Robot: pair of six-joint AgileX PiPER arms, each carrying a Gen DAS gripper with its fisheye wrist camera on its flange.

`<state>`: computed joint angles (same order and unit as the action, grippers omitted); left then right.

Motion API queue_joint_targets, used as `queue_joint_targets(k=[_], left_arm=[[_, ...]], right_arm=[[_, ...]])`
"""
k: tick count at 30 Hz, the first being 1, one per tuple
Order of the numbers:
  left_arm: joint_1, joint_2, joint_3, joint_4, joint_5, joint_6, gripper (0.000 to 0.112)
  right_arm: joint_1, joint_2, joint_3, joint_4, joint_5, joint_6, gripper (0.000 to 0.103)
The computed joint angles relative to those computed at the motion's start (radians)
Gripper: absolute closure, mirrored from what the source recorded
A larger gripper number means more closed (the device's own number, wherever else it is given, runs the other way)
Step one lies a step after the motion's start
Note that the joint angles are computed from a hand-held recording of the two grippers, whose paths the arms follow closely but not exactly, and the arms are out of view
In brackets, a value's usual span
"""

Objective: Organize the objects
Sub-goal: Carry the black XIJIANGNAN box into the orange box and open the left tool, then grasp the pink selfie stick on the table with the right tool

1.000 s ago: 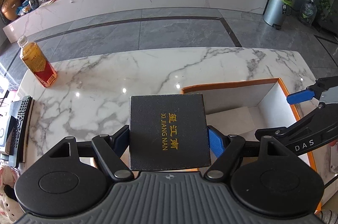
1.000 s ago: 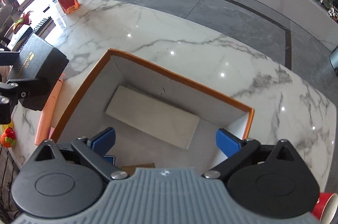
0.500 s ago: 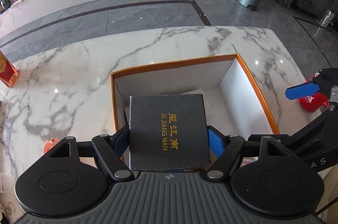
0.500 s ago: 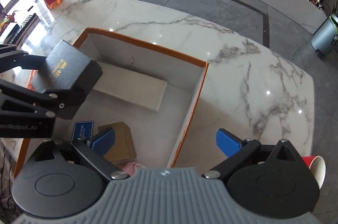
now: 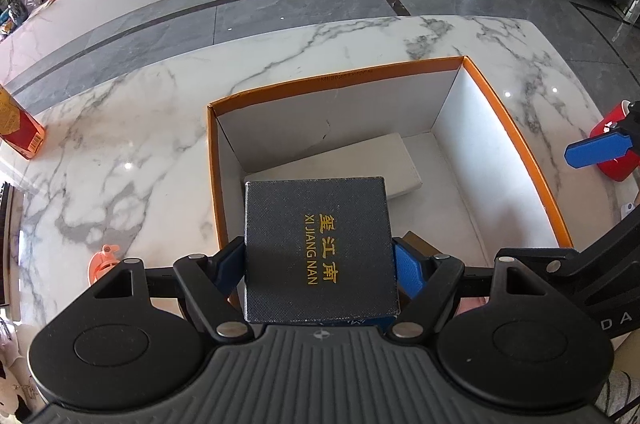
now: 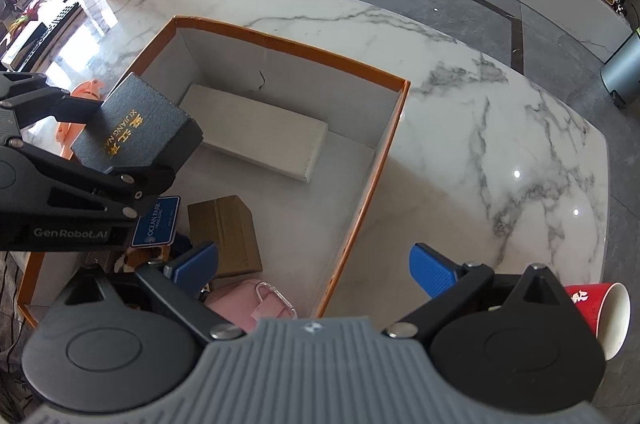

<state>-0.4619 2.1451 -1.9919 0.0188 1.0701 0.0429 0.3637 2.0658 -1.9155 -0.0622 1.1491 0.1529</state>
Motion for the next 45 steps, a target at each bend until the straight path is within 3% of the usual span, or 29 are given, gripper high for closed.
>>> queue_joint_targets(k=[10, 17, 21, 28, 35, 40, 45], left_arm=[[-0.006, -0.011, 0.04, 0.03, -0.035, -0.021, 0.022], [-0.047, 0.031, -0.028, 0.098, 0.067, -0.044, 0.018], [-0.045, 0.007, -0.001, 0.096, 0.037, -0.061, 0.018], [-0.021, -0.001, -0.018, 0.048, 0.057, -0.05, 0.018], [-0.035, -0.081, 0.089, 0.128, -0.008, -0.09, 0.022], [0.008, -0.118, 0.112, 0.126, -0.002, -0.083, 0.025], [0.069, -0.192, 0.205, 0.115, -0.051, -0.056, 0.026]], right_arm=[[0.011, 0.011, -0.004, 0.01, 0.006, -0.015, 0.002], [0.011, 0.006, 0.009, 0.001, 0.013, -0.025, 0.002], [0.008, 0.002, 0.025, 0.007, 0.006, -0.027, 0.002], [0.015, -0.008, 0.05, 0.015, -0.01, -0.03, 0.002], [0.042, -0.022, 0.06, 0.02, -0.031, -0.032, 0.002], [0.085, -0.01, 0.007, 0.002, 0.008, -0.036, 0.002], [0.134, 0.016, -0.083, -0.01, 0.043, 0.011, 0.002]])
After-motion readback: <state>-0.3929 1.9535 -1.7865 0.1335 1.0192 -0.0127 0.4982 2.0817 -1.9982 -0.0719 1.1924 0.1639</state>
